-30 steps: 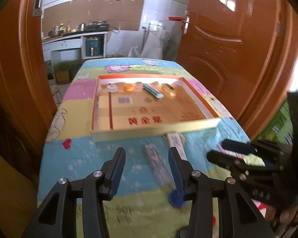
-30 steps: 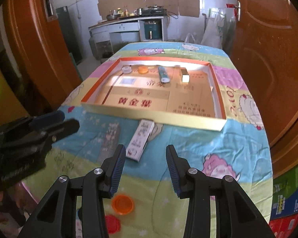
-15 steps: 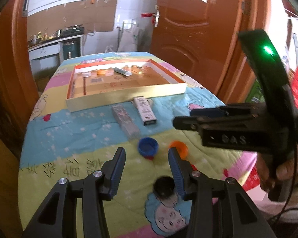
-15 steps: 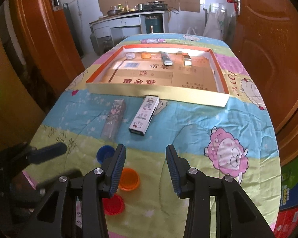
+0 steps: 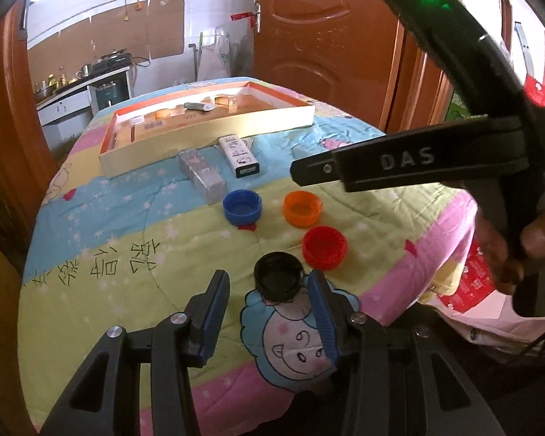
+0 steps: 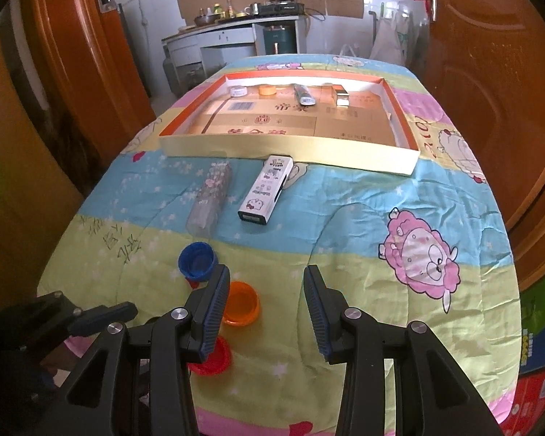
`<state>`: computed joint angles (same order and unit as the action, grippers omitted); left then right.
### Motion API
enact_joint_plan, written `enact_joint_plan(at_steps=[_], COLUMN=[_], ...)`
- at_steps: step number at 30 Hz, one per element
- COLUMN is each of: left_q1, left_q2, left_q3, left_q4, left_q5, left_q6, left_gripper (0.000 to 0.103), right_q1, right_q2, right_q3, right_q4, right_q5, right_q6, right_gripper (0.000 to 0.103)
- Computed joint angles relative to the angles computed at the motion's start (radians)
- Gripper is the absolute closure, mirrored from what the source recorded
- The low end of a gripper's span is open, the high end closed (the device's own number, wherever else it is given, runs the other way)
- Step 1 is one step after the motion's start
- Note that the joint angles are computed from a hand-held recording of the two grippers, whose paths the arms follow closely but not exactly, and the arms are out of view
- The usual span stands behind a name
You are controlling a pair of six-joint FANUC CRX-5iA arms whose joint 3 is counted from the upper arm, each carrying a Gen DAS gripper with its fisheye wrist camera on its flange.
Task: Organize rigid objects
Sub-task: 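Grasp the black cap with the left tool while the right tool grasps the orange cap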
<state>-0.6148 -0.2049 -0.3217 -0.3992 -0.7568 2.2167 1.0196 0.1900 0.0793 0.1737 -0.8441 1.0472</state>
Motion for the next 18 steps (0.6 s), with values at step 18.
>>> enact_joint_plan(at_steps=[18], left_q1=[-0.007], left_q2=[0.005], left_q3=[-0.005], left_q4=[-0.061], left_q5=[0.014], left_q6=[0.039], left_gripper=[0.073], right_q1=[0.045], right_q2=[0.064], right_q3=[0.041], right_q4=[0.023], right_q5=[-0.072], right_q6=[0.079], right_gripper=[0.073])
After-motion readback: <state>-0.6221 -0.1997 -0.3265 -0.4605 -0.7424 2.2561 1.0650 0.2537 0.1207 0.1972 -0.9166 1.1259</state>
